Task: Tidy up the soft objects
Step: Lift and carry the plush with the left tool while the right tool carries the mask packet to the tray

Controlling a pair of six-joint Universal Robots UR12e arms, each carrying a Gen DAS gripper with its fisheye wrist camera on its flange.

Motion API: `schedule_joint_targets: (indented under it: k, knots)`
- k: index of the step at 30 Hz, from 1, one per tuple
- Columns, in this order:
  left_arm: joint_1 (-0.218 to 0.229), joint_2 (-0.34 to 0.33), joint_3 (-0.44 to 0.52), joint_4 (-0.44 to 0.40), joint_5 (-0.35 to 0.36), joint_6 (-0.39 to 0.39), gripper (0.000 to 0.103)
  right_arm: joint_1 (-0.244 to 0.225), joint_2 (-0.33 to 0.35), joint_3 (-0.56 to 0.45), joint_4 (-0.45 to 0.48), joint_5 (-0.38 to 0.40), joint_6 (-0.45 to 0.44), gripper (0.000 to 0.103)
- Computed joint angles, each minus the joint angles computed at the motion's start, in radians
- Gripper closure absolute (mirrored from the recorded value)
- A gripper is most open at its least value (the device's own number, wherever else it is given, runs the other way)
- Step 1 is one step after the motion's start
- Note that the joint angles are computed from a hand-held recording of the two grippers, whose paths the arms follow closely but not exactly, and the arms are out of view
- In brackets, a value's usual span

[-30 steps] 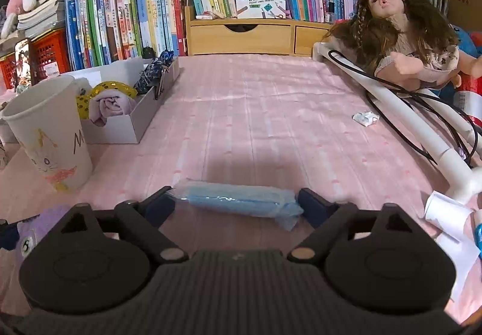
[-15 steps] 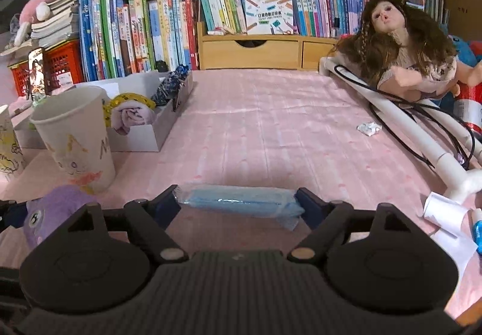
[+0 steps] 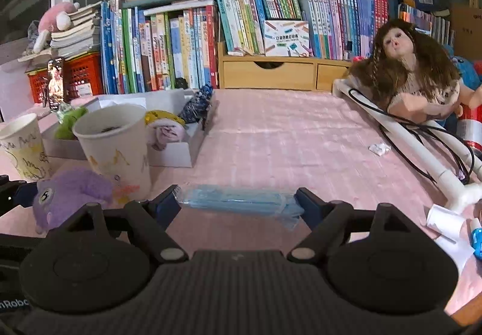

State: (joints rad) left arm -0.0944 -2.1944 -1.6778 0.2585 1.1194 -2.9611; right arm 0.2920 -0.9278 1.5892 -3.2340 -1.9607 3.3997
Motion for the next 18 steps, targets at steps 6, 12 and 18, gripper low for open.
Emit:
schedule_joint_targets:
  k: [6, 12, 18]
  knots:
    - [0.010, 0.010, -0.004, 0.013, 0.002, -0.010, 0.033, 0.010, -0.003, -0.006, -0.017, -0.012, -0.013, 0.020]
    - [0.024, 0.020, -0.004, 0.023, 0.002, -0.015, 0.033, 0.015, -0.008, -0.009, -0.033, -0.008, -0.015, 0.020]
    - [0.038, 0.028, 0.009, 0.025, 0.006, 0.001, 0.033, 0.020, -0.009, -0.020, -0.047, -0.005, -0.024, 0.020]
